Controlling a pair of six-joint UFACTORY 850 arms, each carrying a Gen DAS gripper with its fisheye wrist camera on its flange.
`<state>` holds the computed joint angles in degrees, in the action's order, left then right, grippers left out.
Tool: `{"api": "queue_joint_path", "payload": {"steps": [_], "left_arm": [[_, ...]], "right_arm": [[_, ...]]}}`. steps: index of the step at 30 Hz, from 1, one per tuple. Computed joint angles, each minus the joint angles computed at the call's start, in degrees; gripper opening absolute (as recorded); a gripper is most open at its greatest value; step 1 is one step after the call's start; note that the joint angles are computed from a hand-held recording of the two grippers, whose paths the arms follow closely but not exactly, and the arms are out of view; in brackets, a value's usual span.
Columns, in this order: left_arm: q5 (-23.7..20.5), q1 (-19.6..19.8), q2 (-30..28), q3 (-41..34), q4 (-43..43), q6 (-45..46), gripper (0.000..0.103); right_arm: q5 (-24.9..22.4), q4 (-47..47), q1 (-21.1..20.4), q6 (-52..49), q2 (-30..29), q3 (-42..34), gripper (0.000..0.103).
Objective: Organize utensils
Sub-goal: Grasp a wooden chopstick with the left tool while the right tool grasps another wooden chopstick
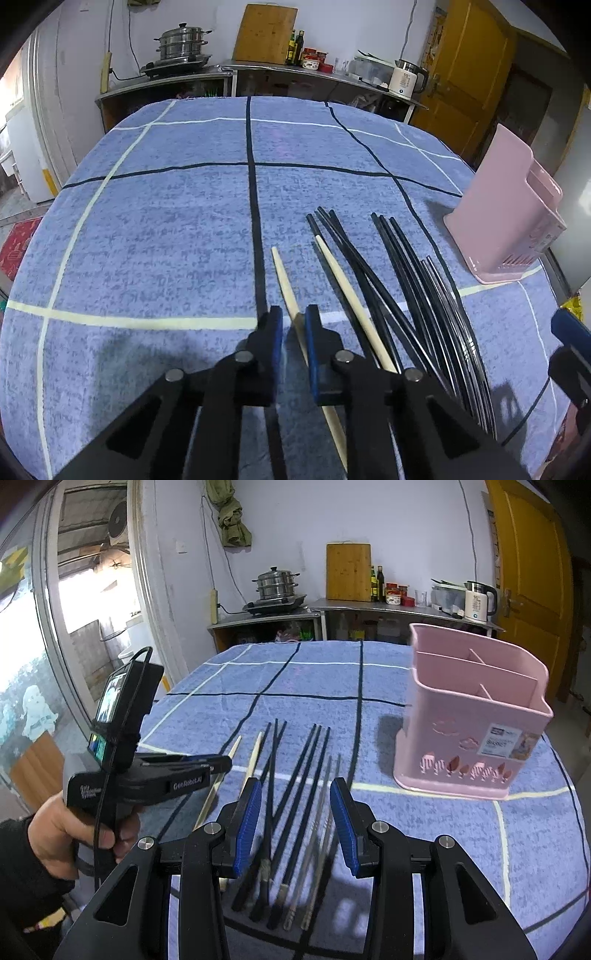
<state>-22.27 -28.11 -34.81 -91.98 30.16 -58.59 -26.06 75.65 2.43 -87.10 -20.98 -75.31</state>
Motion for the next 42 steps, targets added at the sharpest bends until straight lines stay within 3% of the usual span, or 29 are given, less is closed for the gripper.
{"api": "queue_joint_path", "payload": {"steps": [6, 9, 19, 22, 24, 26, 35, 42], "left_arm": [[2.22, 1.38, 2.65, 3.85, -1.43, -0.93, 0.008], [2.91, 2.21, 3.8, 5.36, -2.39, -0.72, 0.005], [6.99, 5.97, 4.7, 6.65, -20.31, 10.46, 0.005], [6.68, 6.26, 3.79, 5.45, -24.18, 13.81, 0.011], [5.5, 6.13, 2.93, 4.42, -23.03, 12.85, 0.016], [4.95, 6.1, 2.22, 3.62, -24.2, 14.06, 0.017], [0.09, 4.65, -0.44, -0.98, -14.89, 9.26, 0.018], [-1.05, 4.9, -0.55, -1.49, -15.57, 11.7, 0.01]], "right_arm": [[-2.52, -7.42, 1.81, 6.46, -3.34, -4.92, 0.039], [-3.85, -12.24, 2.79, 10.59, -5.64, -8.04, 0.03], [-9.61, -25.79, 5.61, 24.65, -15.61, -21.79, 0.022], [-10.46, -28.6, 6.27, 27.07, -17.71, -24.79, 0.02], [-11.27, -30.26, 6.49, 28.97, -19.11, -26.9, 0.017], [-11.44, -31.43, 6.65, 29.81, -19.79, -27.8, 0.016], [-12.81, -38.54, 7.6, 37.01, -23.56, -32.46, 0.012], [-13.3, -43.63, 8.29, 42.22, -25.56, -35.42, 0.012]]}}
